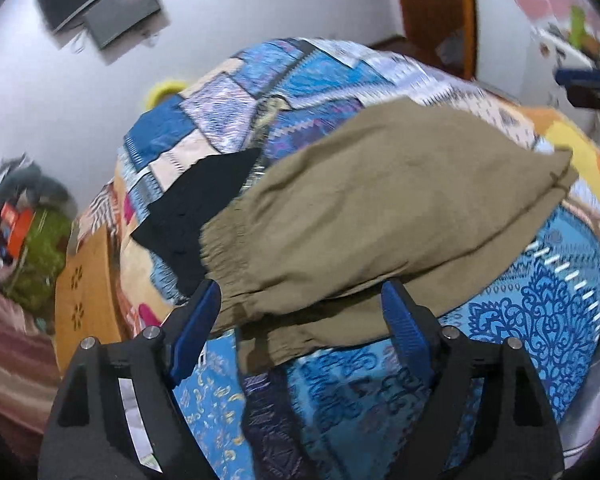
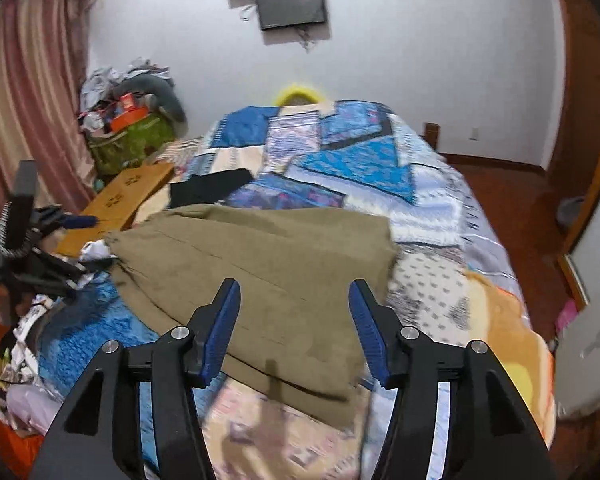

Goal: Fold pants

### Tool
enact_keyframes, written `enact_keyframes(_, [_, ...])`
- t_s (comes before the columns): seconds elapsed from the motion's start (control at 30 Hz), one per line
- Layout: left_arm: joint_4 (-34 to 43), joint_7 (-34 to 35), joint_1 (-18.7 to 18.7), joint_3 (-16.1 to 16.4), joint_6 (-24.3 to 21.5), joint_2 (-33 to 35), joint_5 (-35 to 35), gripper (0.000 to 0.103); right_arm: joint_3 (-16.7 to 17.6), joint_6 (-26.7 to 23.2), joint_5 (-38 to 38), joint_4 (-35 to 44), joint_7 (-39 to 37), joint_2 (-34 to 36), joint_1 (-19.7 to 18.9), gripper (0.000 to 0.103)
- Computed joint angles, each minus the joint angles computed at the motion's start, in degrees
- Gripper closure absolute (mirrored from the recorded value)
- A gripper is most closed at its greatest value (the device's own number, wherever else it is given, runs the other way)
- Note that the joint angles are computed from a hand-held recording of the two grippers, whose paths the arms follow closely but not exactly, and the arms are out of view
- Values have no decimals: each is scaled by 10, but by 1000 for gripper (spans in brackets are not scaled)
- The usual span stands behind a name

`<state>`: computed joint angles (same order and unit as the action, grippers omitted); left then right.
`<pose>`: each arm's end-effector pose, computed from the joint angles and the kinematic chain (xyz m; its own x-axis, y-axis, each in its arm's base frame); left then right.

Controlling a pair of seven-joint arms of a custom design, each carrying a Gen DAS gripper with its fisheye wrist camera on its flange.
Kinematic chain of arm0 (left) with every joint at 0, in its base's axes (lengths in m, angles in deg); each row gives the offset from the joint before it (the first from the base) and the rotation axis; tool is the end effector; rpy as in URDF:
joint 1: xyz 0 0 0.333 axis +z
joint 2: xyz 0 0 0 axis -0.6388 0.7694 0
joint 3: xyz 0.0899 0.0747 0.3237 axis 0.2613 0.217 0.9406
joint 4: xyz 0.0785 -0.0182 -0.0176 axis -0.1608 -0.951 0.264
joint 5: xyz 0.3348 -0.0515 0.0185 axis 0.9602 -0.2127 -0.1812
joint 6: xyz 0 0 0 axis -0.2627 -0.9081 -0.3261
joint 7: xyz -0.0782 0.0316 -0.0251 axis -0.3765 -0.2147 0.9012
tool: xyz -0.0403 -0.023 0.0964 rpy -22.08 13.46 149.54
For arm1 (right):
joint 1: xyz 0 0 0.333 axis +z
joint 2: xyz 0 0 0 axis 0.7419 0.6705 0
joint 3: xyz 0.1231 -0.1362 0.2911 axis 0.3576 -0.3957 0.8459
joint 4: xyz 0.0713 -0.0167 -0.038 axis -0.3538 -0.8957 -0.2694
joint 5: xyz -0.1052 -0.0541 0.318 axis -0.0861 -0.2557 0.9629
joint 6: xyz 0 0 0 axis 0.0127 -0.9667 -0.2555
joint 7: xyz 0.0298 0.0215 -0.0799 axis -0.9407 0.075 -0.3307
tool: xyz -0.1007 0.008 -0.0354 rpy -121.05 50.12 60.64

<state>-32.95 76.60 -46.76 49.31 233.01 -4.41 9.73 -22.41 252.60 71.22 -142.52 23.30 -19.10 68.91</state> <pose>0.5621 -0.1364 0.4107 -0.3792 -0.8758 -0.2986 -0.6917 0.4826 -0.5372 0.5270 0.1905 0.4397 0.4485 -0.8823 -0.1428 -0.5991 -0.1782 -0.7806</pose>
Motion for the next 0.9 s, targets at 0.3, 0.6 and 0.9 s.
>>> enact_keyframes(0.3, [37, 144, 56, -88, -11, 36, -141, 21, 30, -51, -207, 18, 145, 54, 5, 48])
enact_keyframes(0.6, [62, 305, 131, -185, -40, 42, -361, 31, 48, -3, -376, 54, 241, 113, 25, 52])
enact_keyframes(0.9, [33, 223, 12, -46, -6, 31, -264, 40, 106, -5, -436, 69, 283, 121, -38, 92])
